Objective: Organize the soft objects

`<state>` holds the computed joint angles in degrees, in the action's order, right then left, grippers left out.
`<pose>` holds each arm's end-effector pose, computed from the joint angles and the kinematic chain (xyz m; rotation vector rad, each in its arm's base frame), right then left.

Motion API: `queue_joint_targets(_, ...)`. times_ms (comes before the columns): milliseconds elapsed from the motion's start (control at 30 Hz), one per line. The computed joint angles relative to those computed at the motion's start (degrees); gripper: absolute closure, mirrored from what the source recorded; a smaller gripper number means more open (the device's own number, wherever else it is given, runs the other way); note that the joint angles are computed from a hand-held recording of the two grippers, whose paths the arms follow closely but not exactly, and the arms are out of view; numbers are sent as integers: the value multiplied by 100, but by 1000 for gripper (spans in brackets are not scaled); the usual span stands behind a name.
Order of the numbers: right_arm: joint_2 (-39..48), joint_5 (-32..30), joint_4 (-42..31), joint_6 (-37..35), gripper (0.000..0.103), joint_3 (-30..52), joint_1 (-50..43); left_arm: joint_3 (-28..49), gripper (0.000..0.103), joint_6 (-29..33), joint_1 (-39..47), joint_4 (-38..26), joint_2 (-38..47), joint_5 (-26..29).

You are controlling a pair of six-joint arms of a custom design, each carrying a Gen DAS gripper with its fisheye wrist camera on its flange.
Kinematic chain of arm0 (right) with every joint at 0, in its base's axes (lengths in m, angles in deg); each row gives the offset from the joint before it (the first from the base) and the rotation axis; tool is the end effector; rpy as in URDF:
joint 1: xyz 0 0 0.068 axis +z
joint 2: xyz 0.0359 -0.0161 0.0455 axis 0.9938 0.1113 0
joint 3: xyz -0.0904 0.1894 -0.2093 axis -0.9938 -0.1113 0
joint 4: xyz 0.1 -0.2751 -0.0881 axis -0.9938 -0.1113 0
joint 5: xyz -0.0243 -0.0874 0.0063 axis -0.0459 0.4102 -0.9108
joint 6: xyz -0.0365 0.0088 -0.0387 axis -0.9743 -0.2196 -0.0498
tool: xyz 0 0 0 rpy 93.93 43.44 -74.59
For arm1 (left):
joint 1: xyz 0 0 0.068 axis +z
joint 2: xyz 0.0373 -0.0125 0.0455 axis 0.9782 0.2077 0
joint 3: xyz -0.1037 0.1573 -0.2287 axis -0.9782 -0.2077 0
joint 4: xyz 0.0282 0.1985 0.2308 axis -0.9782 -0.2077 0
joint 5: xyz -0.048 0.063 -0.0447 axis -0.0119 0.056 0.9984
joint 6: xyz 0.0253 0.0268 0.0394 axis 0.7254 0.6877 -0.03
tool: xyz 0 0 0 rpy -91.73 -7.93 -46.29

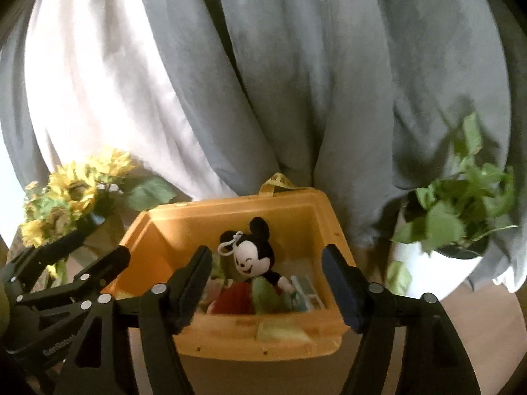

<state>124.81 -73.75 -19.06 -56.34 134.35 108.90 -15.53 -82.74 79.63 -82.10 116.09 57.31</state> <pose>0.3163 0.1431 0.2951 -0.1120 2.1593 0.2249 0.2837 0.0087 0.3035 -0.0029 2.1025 0.0605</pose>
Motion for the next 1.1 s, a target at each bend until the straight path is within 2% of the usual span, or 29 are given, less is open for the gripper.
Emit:
queue_joint_targets(267,-1279,934,-568,274,18,-472,577,-315,11,-131,68,-801,-1510,-196)
queue_joint_targets(433,-1910,1568,-1123,446,18,-579,1102,-423,4,-33,105,-1296,-2389,-248)
queue_joint_targets(567,-2392,2384,-1634,795,18,-647,1791,-485,2,78,364,-1701,-3049,51)
queue_joint_targets(733,-2752,3353,-2270,1421,18,-656,2691,-422,0,252,843,-2299,-3648,681)
queue_joint_targets(900,-2965,4313,-3162,2332,16,-550,3651,-326,0,476,1272,-2883,-4196,1054)
queue_joint_targets(1100,-3025,5082,-4413,3501,16,-332,4642,-135,0,527,1732,-3670,-4808,1425)
